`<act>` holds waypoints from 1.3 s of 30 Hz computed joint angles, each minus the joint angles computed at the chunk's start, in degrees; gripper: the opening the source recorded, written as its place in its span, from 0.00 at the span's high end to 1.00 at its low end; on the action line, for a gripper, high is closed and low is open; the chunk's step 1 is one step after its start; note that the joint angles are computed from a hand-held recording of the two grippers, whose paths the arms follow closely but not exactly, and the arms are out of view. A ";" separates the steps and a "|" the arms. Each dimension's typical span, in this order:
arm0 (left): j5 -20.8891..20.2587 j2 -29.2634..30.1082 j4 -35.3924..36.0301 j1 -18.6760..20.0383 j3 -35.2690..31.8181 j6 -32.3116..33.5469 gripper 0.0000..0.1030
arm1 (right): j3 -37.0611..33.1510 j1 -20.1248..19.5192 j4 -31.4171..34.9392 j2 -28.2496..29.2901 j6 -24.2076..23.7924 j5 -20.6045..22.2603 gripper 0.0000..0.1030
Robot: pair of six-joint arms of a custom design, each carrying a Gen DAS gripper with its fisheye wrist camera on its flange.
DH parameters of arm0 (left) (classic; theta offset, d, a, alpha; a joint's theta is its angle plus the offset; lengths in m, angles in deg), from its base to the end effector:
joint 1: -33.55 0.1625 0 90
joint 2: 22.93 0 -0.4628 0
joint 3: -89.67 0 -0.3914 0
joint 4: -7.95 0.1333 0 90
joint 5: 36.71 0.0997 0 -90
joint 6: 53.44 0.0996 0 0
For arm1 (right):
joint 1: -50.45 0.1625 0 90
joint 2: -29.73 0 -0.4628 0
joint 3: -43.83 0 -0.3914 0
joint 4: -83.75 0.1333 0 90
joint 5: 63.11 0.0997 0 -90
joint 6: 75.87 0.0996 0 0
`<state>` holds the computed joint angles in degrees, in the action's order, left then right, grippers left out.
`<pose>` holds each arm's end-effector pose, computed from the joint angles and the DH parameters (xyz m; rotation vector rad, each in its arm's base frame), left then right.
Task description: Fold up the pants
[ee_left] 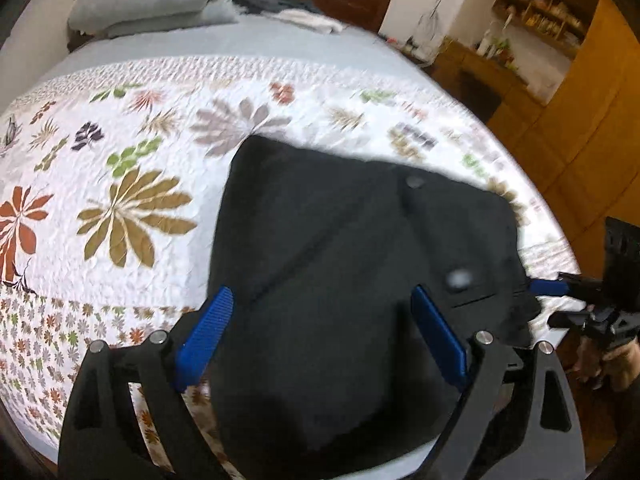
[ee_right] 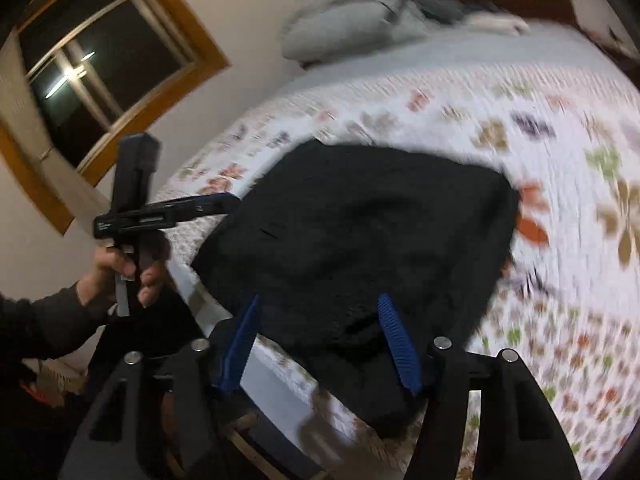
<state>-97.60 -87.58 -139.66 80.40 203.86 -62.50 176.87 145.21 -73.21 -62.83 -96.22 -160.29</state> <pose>-0.2525 -0.5351 0.2108 0.7458 2.6017 -0.4806 0.1545 -0.3989 0.3268 0.5858 -2.8266 0.6483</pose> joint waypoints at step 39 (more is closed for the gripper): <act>1.28 -2.64 2.74 0.07 0.56 -5.77 0.07 | -12.46 -18.29 4.73 7.85 5.83 32.07 0.79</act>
<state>-96.32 -90.22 -136.92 80.47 204.42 -68.27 164.41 126.91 -68.48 -54.98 -90.39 -128.22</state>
